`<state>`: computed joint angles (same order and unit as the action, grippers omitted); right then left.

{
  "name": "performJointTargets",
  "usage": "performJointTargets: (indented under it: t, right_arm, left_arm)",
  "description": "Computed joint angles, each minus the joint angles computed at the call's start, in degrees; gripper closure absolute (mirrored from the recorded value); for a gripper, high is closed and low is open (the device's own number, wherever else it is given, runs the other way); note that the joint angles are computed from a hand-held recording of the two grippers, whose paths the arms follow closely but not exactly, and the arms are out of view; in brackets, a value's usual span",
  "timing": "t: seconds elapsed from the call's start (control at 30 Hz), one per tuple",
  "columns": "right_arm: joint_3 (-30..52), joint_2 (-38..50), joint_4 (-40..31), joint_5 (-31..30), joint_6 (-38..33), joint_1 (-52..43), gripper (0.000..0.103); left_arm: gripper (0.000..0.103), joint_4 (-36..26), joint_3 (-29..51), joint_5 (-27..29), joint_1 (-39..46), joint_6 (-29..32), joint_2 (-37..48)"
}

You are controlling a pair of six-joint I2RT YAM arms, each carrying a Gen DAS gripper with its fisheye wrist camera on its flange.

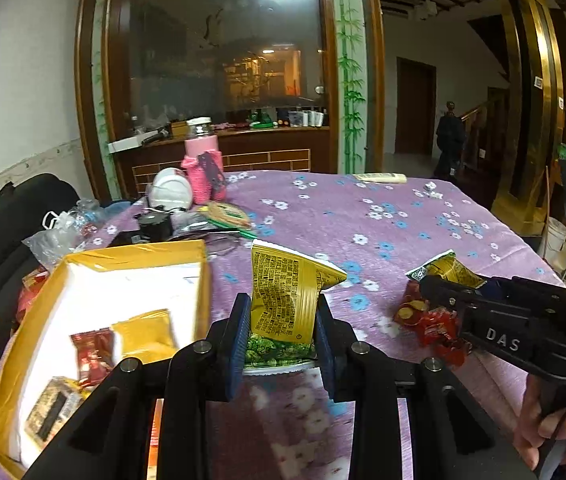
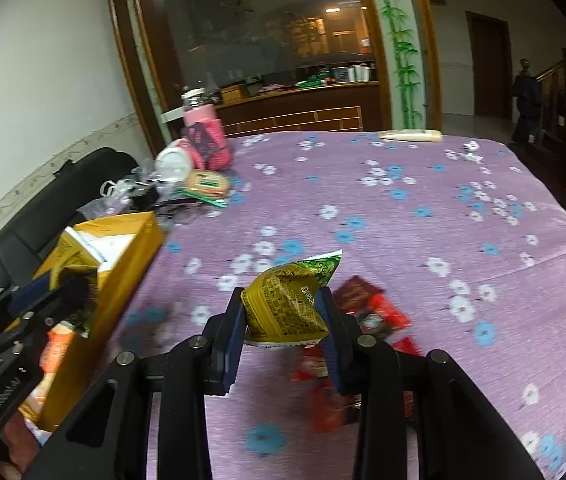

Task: Organize snacks
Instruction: 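Carry both held bags over the white-lined box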

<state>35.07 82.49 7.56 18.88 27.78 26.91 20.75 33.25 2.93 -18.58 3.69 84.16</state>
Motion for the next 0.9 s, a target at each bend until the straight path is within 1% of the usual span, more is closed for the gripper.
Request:
performJointTargets:
  t: [0.17,0.47,0.67,0.9]
  right_arm:
    - [3.52,2.93,-0.56,1.38,1.16,5.56,0.07]
    - [11.99,10.16,-1.81,0.92,1.64,12.73,0.07]
    - [17.77,15.15,-3.48,-0.02,0.91,15.55,0.07]
    - [23.85,20.22,-5.26,-1.02,0.33,18.5,0.07]
  left_arm:
    - [0.072,-0.04,-0.89,2.87,4.6,0.41,-0.91]
    - [0.071,-0.85,-0.31,7.56,12.84,0.55,0.07]
    - [0.071,-0.79,0.73,8.62,17.03,0.77,1.92]
    - [0.071,-1.76,3.85,9.48,22.54,1.07,6.0]
